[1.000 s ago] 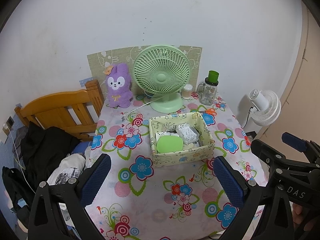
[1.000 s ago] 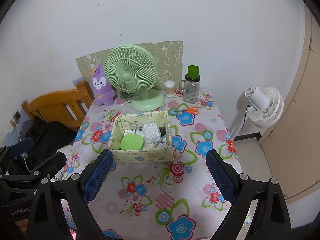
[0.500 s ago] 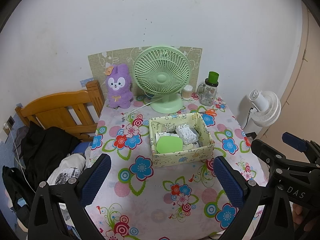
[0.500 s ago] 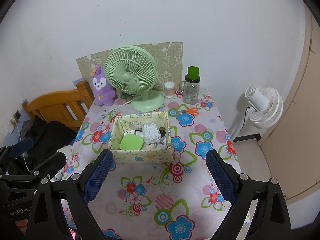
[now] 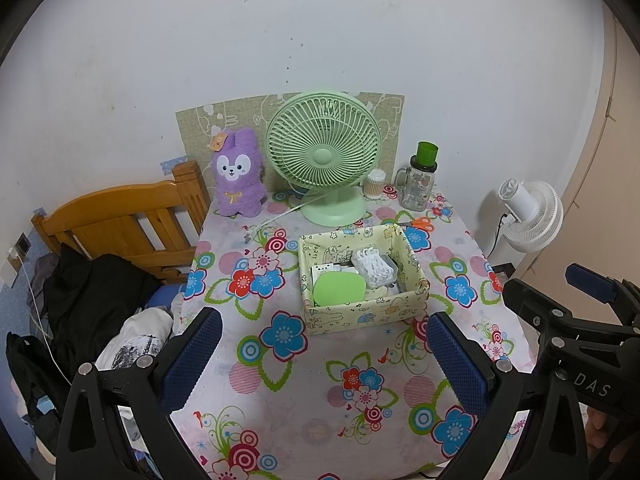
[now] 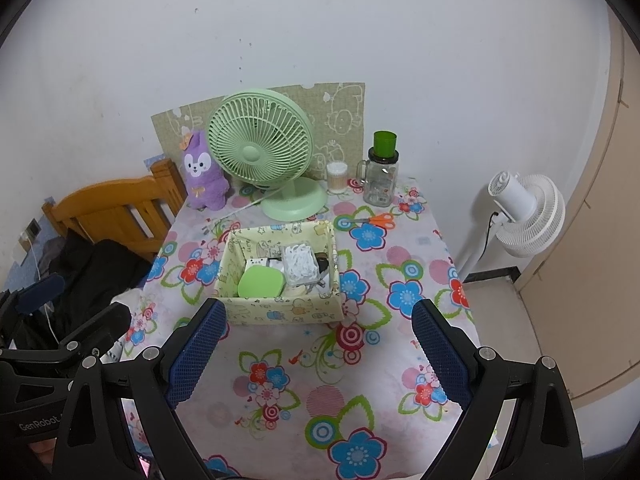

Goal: Organize rigid objects

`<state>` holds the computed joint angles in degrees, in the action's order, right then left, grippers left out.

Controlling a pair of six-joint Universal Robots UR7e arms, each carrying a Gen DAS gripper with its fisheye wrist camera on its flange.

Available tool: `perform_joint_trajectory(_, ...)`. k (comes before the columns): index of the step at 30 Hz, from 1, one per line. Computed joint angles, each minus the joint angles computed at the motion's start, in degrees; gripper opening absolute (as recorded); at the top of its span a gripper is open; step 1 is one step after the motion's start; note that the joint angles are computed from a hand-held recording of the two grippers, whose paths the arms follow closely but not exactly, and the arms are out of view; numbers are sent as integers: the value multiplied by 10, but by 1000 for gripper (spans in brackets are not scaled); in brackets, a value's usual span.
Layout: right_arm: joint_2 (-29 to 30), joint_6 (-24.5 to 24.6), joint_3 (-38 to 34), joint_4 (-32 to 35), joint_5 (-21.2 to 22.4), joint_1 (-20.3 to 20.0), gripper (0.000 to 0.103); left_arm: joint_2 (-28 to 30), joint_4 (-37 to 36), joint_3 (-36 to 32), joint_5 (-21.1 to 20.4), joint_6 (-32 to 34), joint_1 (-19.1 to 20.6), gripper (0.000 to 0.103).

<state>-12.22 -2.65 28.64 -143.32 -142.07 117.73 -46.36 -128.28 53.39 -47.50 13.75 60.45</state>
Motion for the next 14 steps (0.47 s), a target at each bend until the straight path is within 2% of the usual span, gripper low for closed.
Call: perform_joint_trajectory(14,4,0,-9,10,0,-3,96,6,9,-9,7,-3,-1,103)
